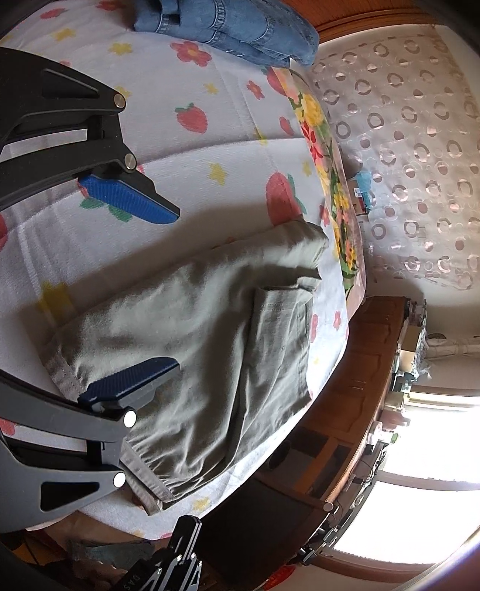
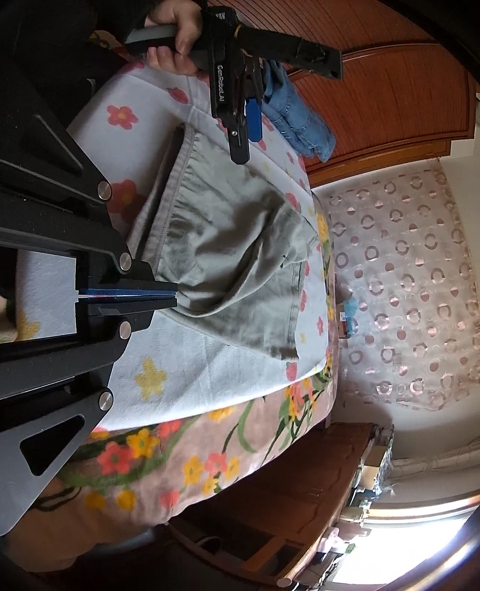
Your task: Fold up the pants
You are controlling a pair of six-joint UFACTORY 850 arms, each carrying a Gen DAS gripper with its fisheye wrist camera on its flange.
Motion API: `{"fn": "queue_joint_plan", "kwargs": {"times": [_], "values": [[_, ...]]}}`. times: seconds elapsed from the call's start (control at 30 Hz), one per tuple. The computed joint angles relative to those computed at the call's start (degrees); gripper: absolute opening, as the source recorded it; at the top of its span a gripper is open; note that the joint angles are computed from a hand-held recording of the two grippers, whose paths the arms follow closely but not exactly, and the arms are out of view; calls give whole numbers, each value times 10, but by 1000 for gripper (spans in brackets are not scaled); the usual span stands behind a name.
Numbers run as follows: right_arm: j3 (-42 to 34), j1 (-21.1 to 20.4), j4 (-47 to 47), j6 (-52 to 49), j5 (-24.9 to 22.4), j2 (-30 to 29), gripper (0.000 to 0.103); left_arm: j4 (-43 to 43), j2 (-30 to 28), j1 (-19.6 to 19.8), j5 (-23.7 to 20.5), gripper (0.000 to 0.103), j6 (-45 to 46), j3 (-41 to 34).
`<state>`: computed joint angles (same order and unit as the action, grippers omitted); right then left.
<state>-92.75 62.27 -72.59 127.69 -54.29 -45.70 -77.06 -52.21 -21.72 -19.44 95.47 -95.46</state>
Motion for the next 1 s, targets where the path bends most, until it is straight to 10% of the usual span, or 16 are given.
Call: {"fn": "queue_joint_plan", "kwargs": {"times": [0.53,1.0], "values": [[-112,-60,-56,-93,65,-56,22,72,-28,12,-3,76,-75,-52],[-450,-129,164,-463,121,-237,36,188,-92,25,-30,76,-194,-188]]}}
